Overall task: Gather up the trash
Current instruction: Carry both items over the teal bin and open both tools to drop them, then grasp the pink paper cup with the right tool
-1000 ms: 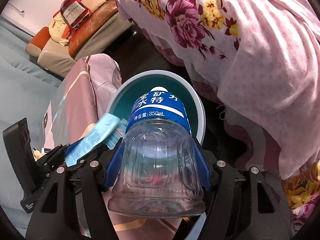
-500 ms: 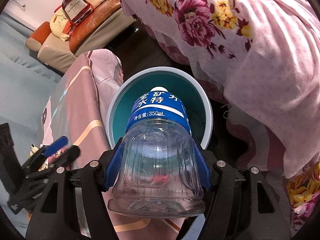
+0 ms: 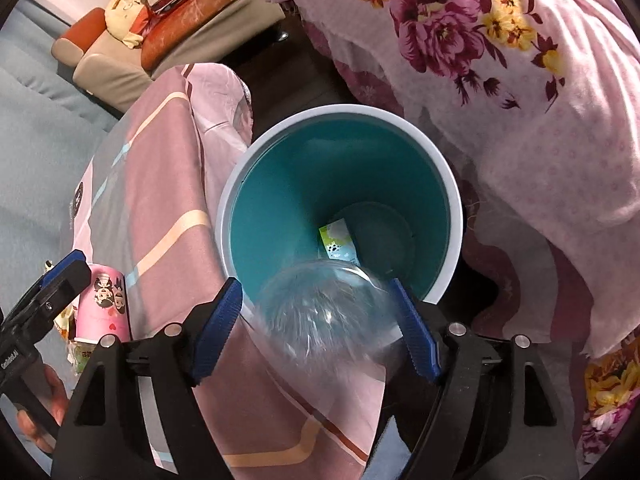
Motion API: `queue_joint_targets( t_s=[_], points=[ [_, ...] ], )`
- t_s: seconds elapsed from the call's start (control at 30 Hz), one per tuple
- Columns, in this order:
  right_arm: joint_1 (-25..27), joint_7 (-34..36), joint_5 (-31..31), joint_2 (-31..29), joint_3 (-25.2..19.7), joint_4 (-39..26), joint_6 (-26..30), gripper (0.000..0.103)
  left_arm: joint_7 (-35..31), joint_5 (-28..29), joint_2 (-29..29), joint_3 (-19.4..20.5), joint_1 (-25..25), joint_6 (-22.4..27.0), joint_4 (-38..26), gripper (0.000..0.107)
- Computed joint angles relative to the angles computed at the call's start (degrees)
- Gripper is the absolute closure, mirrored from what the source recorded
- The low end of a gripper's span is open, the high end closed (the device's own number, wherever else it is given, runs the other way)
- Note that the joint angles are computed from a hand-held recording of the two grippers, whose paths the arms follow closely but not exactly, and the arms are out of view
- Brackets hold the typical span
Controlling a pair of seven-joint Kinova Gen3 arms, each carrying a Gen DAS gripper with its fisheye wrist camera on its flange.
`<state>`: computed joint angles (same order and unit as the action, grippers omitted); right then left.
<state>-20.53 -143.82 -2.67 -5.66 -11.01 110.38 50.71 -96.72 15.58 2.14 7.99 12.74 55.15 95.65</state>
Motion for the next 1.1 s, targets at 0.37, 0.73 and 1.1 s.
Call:
queue_joint_targets(
  t_s=[0.37, 0.73, 1.1],
  points=[
    [-2.4, -5.1, 3.5, 0.5, -2.6, -5.0, 5.4, 0.027, -4.2, 3.5, -4.1, -2.5, -3.0, 1.1, 2.5, 0.024],
    [-8.5, -9.7, 8.1, 4.3, -5.2, -13.6, 10.6, 0.026, -10.8, 7.2, -10.2, -8.6, -8.9, 2.6, 6.7, 0.021],
    [-16.4, -6.9, 7.9, 14.3, -3.9, -26.3, 13.6, 0.026, -19.6, 9.6, -12.5, -16.2, -16.7, 5.4, 9.5, 0.020]
  ],
)
